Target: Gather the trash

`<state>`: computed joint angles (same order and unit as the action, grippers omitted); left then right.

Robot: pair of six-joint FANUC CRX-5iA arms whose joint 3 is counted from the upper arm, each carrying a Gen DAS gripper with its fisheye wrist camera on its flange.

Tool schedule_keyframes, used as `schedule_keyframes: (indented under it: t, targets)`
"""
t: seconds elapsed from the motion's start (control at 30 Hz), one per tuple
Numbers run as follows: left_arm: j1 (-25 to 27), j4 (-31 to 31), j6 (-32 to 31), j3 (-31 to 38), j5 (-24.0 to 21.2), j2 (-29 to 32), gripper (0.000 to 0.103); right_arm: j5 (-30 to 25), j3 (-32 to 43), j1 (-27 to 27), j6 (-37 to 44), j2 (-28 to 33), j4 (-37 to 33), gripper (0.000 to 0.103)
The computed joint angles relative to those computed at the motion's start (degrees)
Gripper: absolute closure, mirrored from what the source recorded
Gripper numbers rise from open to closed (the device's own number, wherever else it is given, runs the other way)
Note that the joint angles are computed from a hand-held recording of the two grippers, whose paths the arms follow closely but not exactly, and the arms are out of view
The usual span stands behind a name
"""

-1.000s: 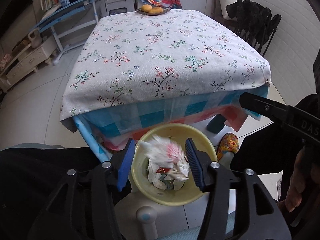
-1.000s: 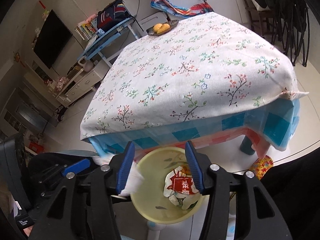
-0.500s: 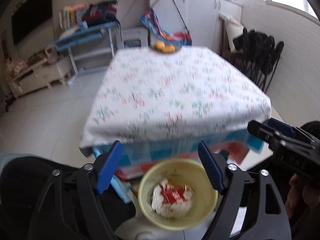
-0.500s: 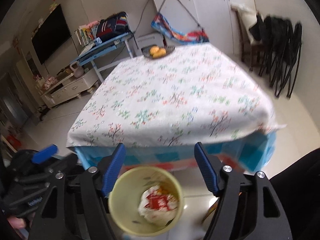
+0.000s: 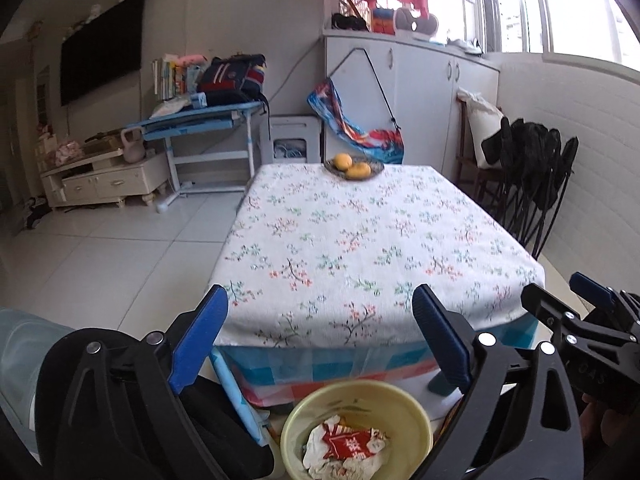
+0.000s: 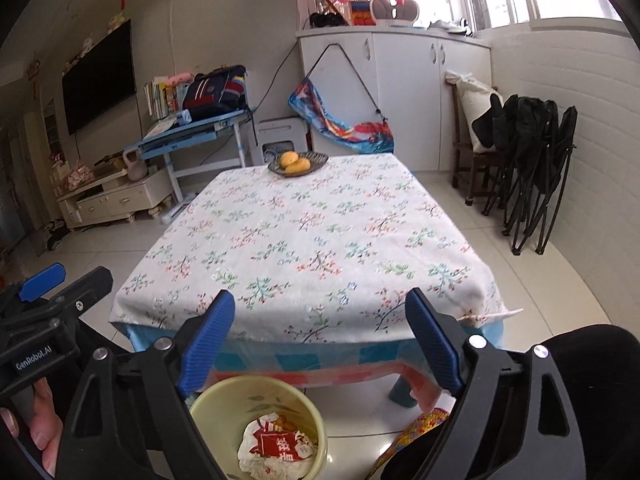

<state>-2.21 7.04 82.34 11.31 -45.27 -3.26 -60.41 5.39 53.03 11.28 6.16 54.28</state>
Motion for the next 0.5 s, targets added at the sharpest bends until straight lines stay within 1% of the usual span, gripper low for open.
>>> schedule_keyframes:
  t: [0.07,0.3,0.5]
  targets:
    - [-0.1,0.0,0.2,-0.3,0.8,-0.3,0.012,-0.2,-0.1,0.1,-0.5,0.1,1.0,0.016]
    - [0.0,-0.2,0.9,-0.8,3.1,-0.7,0.01,-0.5,-0.4,-0.1,-2.1,0.3,3.6,0.014]
    - [-0.1,-0.8,1.8,-1.0,3.9,-0.9,0.009,-0.9,-0.5,0.0,-2.7,0.6,4.3,0.013]
